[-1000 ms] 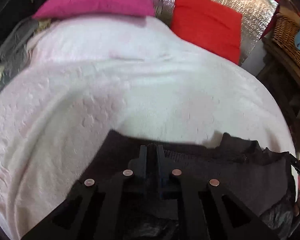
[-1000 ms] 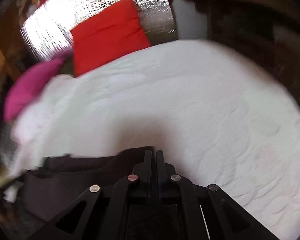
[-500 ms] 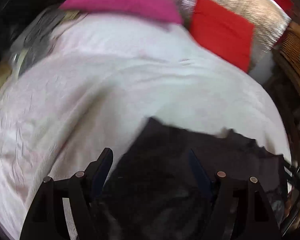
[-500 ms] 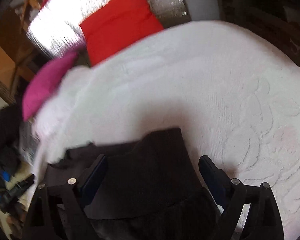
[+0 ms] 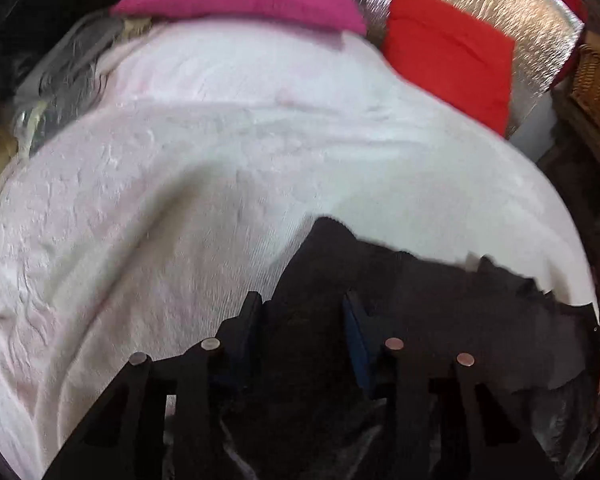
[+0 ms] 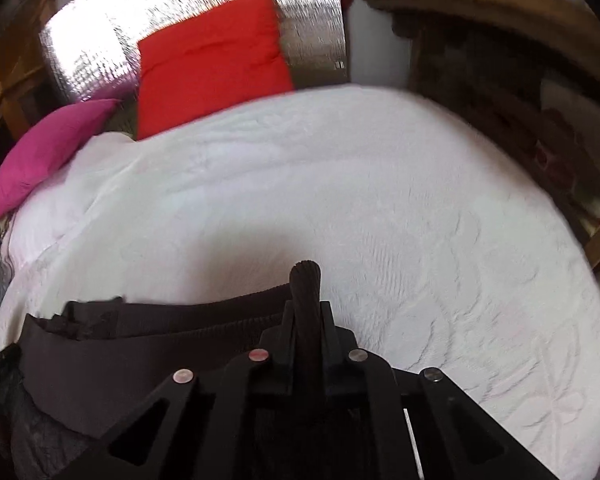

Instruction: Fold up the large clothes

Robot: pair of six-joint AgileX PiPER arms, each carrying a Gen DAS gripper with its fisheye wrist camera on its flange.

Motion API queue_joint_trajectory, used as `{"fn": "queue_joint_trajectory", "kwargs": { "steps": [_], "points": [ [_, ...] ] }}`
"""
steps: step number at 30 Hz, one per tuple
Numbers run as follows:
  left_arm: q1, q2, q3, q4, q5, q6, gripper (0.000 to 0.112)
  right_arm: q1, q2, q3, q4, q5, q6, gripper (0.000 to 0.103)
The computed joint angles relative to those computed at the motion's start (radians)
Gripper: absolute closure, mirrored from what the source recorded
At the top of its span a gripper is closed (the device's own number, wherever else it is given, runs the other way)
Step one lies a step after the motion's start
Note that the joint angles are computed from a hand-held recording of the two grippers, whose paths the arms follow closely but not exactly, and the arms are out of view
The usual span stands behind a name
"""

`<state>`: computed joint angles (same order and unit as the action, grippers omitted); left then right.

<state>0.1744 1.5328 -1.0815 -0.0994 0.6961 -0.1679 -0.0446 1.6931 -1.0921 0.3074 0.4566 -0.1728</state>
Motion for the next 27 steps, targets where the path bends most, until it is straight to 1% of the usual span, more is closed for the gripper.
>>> {"fn": "queue_joint_trajectory", "kwargs": {
  "steps": [1,2,3,4,5,6,7,8,10,11,12,13,15,17,18,20,22,23,24,25,27],
  "points": [
    [0.007,0.008,0.002,-0.007,0.005,-0.001,0.070,-0.017,0.019,-0.007,0.073,0.016,-0.068,0.093],
    [0.013,0.013,0.000,-0.010,0.005,0.003,0.070,-0.045,0.044,-0.021,0.173,0.051,-0.156,0.089],
    [0.015,0.011,0.000,-0.008,0.008,0.000,0.068,-0.071,0.048,-0.026,0.256,0.077,-0.225,0.089],
    [0.012,0.004,0.000,0.002,0.015,-0.012,0.068,-0.099,0.046,-0.026,0.350,0.108,-0.291,0.086],
    [0.008,-0.005,0.005,0.010,0.018,-0.021,0.068,-0.131,0.050,-0.030,0.436,0.152,-0.350,0.079],
    [0.006,-0.019,0.010,0.020,0.025,-0.030,0.068,-0.152,0.051,-0.032,0.482,0.181,-0.382,0.071],
    [0.000,-0.038,0.017,0.033,0.033,-0.045,0.068,-0.179,0.046,-0.036,0.525,0.232,-0.401,0.044],
    [-0.006,-0.064,0.025,0.048,0.040,-0.059,0.068,-0.194,0.038,-0.032,0.549,0.262,-0.412,0.021],
    [-0.011,-0.117,0.044,0.058,0.050,-0.049,0.067,-0.225,-0.019,0.015,0.624,0.283,-0.473,0.021],
    [-0.015,-0.143,0.052,0.068,0.056,-0.046,0.065,-0.226,-0.044,0.023,0.623,0.283,-0.477,0.021],
    [-0.012,-0.173,0.061,0.073,0.061,-0.034,0.060,-0.228,-0.062,0.027,0.605,0.289,-0.467,0.021],
    [-0.015,-0.196,0.067,0.081,0.069,-0.030,0.056,-0.243,-0.094,0.039,0.584,0.318,-0.471,0.021],
    [-0.009,-0.246,0.086,0.093,0.091,-0.001,0.054,-0.272,-0.135,0.054,0.556,0.364,-0.490,0.021],
    [0.025,-0.291,0.106,0.074,0.117,0.063,0.054,-0.318,-0.199,0.101,0.535,0.387,-0.518,0.021],
    [0.057,-0.309,0.114,0.047,0.135,0.115,0.053,-0.346,-0.210,0.111,0.537,0.409,-0.539,0.021],
    [0.122,-0.330,0.126,-0.018,0.168,0.210,0.051,-0.439,-0.237,0.145,0.533,0.498,-0.604,0.021],
    [0.248,-0.335,0.131,-0.143,0.226,0.370,0.049,-0.510,-0.254,0.178,0.525,0.525,-0.650,0.021],
    [0.296,-0.339,0.134,-0.188,0.253,0.422,0.049,-0.555,-0.262,0.196,0.522,0.546,-0.673,0.021],
    [0.384,-0.335,0.129,-0.260,0.306,0.500,0.047,-0.592,-0.253,0.203,0.525,0.569,-0.694,0.021],
    [0.431,-0.322,0.126,-0.301,0.332,0.541,0.044,-0.639,-0.234,0.204,0.528,0.608,-0.718,0.021],
    [0.571,-0.297,0.117,-0.404,0.445,0.653,0.037,-0.709,-0.200,0.199,0.526,0.676,-0.753,0.021]
  ]
}}
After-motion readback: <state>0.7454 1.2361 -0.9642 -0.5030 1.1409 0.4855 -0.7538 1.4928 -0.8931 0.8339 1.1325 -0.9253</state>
